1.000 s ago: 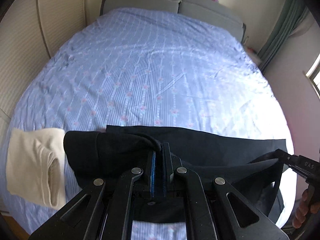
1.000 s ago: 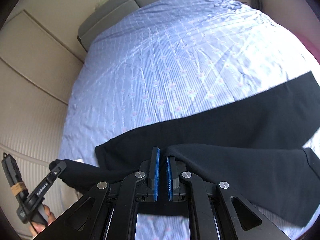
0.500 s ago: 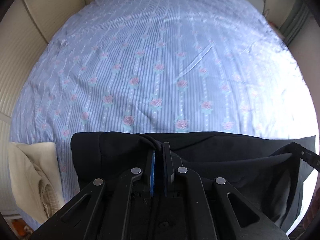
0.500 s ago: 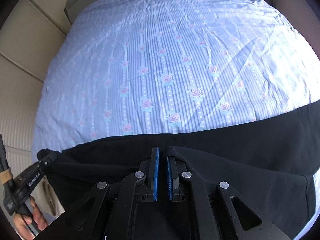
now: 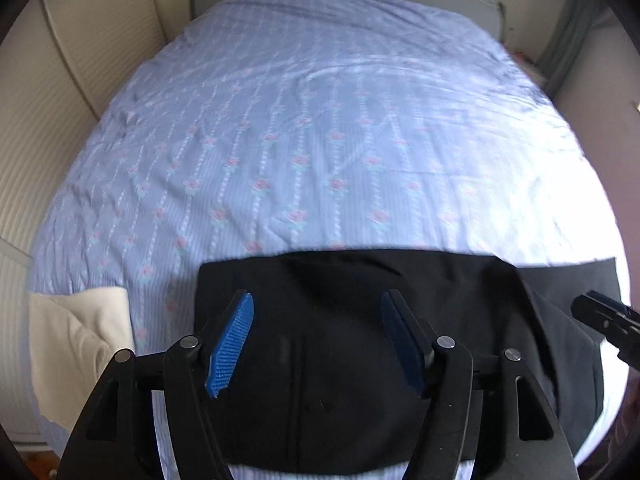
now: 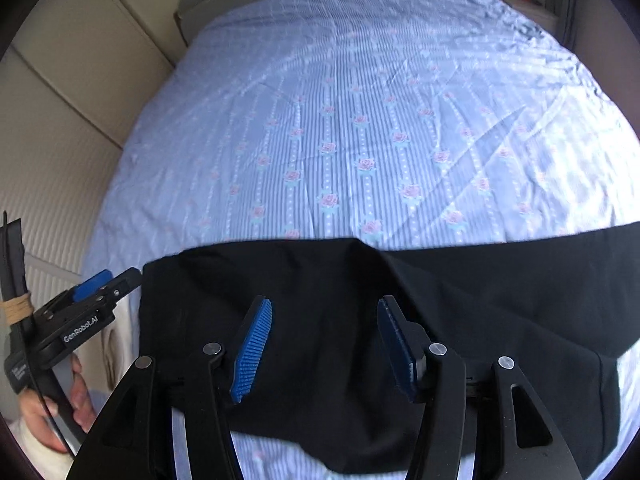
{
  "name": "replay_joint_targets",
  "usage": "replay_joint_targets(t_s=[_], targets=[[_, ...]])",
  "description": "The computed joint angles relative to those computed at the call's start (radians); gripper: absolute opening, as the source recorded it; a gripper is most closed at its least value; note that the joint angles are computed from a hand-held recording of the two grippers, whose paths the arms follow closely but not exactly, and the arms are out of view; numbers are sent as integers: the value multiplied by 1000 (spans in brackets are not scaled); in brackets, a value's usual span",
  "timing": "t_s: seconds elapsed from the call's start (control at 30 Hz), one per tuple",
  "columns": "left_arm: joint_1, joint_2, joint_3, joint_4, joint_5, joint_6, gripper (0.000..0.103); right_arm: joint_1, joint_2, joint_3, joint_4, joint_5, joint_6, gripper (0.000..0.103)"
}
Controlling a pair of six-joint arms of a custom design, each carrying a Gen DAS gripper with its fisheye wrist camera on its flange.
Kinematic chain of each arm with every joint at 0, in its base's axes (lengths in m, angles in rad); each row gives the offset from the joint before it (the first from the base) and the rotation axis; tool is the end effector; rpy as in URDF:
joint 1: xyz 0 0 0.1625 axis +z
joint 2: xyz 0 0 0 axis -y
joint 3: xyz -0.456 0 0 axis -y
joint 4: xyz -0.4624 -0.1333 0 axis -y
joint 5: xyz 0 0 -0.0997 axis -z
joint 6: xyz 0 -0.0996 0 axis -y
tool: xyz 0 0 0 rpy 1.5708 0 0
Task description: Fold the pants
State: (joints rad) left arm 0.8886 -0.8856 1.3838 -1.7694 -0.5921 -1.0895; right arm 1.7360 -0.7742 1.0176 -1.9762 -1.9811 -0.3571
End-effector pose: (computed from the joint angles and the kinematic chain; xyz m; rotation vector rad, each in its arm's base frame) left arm -0.3201 -0.7366 0.2121 -0.2732 2.2022 -0.7011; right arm 0.2383 -0.8605 0.2958 0.6564 -2.6335 0.1652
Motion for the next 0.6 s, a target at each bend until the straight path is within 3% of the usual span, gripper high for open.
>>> replay_joint_targets(t_s=[0.2, 0.4, 0.6], targets=[[-106, -36, 113, -97, -50, 80, 68, -11, -201, 214, -61, -55, -10, 61], [-213, -25, 172, -171, -64, 238, 72, -29, -424, 429, -104, -129, 63, 61], [-283, 11, 189, -353, -162, 423, 74, -53, -604, 581, -154, -195, 127, 61]])
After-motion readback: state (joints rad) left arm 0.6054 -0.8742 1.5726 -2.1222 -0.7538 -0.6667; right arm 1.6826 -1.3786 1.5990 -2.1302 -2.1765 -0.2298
